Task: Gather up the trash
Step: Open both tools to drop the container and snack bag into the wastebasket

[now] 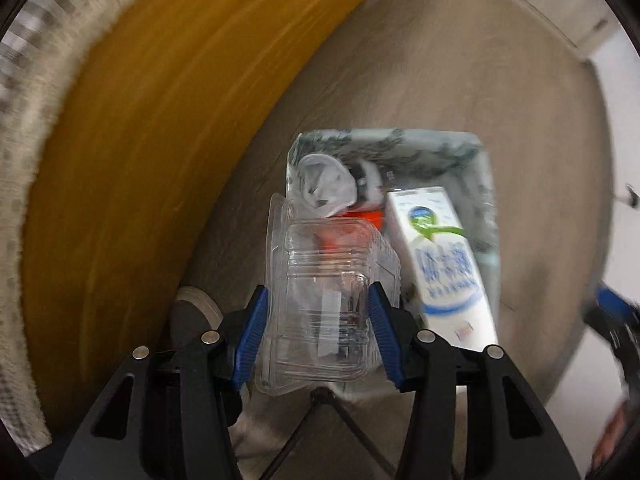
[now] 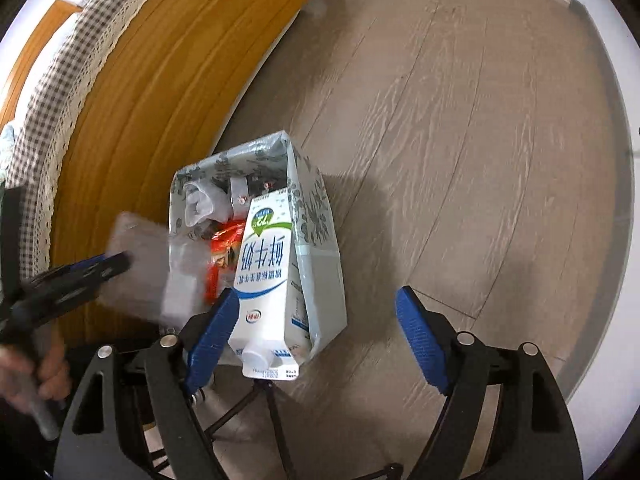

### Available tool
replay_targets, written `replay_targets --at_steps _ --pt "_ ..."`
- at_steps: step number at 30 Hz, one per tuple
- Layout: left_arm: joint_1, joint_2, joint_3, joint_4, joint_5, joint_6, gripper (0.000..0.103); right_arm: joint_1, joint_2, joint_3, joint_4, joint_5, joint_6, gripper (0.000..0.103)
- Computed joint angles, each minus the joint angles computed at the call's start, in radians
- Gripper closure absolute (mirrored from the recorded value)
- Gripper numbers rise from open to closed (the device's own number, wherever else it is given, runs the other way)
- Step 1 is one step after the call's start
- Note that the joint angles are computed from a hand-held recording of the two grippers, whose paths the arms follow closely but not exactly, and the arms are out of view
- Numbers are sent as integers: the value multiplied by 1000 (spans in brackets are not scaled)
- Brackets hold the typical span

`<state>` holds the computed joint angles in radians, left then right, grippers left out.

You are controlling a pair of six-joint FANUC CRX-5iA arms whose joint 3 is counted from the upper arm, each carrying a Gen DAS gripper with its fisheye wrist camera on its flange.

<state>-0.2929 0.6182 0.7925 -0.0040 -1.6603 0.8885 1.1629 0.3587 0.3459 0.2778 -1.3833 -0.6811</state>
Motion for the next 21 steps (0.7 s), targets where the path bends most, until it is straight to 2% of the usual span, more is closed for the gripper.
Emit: replay_targets --at_steps 1,4,7,9,11,13,14,17,21 --pt "-4 -9 -30 3 34 7 55 -2 5 3 -7 7 9 26" --pt "2 -69 -190 41 199 8 54 -8 10 7 -36 34 39 26" --pt "-10 -88 -261 -2 256 3 54 -23 33 25 -74 62 102 26" --pt "-10 -118 -319 17 319 -23 52 -32 45 36 -88 72 132 26" --pt "-4 -128 -341 41 344 -10 47 -38 50 40 -91 80 142 26" --pt "0 -113 -319 44 316 9 37 -43 59 56 -91 71 151 26" --pt "5 -94 -287 56 274 7 27 -44 64 66 -89 65 156 26" --pt "24 -50 -203 103 171 11 25 -53 75 102 -94 36 201 26" --pt "46 -11 -89 142 76 63 25 -62 107 180 -97 -34 247 26"
